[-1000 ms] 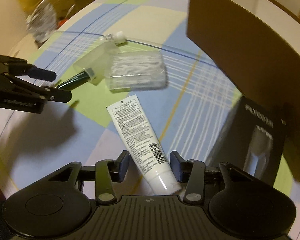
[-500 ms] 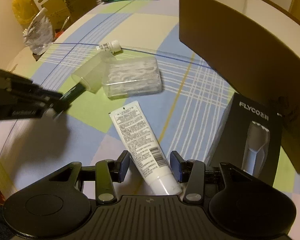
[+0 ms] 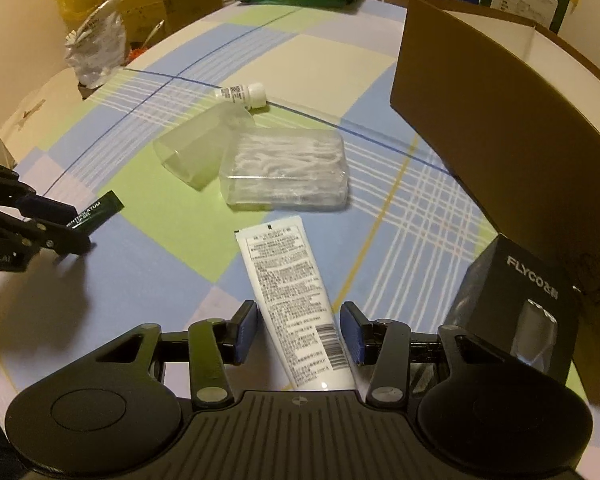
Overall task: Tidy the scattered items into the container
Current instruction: 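Carry the lip gel and white tube with both tools over the box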
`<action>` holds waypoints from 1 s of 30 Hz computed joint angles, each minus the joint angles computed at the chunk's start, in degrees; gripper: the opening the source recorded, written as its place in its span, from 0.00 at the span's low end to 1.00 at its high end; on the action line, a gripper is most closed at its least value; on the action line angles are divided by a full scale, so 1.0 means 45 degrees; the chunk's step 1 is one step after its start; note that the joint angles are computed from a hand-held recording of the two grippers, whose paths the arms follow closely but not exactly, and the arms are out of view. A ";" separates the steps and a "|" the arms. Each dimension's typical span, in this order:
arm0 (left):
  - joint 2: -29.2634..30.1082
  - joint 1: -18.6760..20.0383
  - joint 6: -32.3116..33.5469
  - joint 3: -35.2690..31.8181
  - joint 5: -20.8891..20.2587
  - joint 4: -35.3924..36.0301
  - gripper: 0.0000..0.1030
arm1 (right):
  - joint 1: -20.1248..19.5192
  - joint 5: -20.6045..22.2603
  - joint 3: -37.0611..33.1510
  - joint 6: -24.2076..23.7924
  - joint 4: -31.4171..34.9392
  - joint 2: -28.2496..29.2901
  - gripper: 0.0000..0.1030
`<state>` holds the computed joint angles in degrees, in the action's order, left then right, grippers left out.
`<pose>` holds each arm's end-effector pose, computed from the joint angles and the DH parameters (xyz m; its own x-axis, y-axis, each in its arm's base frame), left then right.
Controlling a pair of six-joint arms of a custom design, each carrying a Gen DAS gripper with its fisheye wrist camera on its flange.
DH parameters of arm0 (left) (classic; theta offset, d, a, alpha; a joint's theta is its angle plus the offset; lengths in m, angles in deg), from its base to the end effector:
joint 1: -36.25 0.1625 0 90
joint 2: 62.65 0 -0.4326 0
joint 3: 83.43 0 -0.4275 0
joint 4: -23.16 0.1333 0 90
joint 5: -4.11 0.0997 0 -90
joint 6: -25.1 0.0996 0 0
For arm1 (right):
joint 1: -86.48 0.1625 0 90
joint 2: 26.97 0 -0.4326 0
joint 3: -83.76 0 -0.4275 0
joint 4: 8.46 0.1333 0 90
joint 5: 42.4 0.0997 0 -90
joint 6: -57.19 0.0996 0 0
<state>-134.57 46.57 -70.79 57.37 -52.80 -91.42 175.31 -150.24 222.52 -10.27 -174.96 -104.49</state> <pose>-0.2629 -0.2386 0.0456 -0.7235 -0.2191 -0.6546 0.1516 0.8747 -0.4603 0.0942 -0.4223 0.1449 -0.3824 -0.8525 0.3564 -0.8699 0.4621 0.1721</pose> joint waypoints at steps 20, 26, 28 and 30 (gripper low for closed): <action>0.0722 -0.0197 0.0171 -0.0564 -0.0024 -0.0160 0.13 | -0.0236 0.0318 0.0141 0.0732 0.2251 -0.1497 0.32; 0.0592 -0.0254 0.0275 -0.1055 0.0536 0.0539 0.13 | -0.0135 0.0880 -0.0101 0.1325 0.2884 -0.2064 0.32; 0.0582 -0.0265 0.0332 -0.1262 0.0855 0.0751 0.13 | -0.0088 0.1065 -0.0173 0.1465 0.2991 -0.2281 0.32; 0.0590 -0.0272 0.0444 -0.1451 0.1201 0.0878 0.13 | -0.0053 0.1274 -0.0236 0.1635 0.3046 -0.2515 0.32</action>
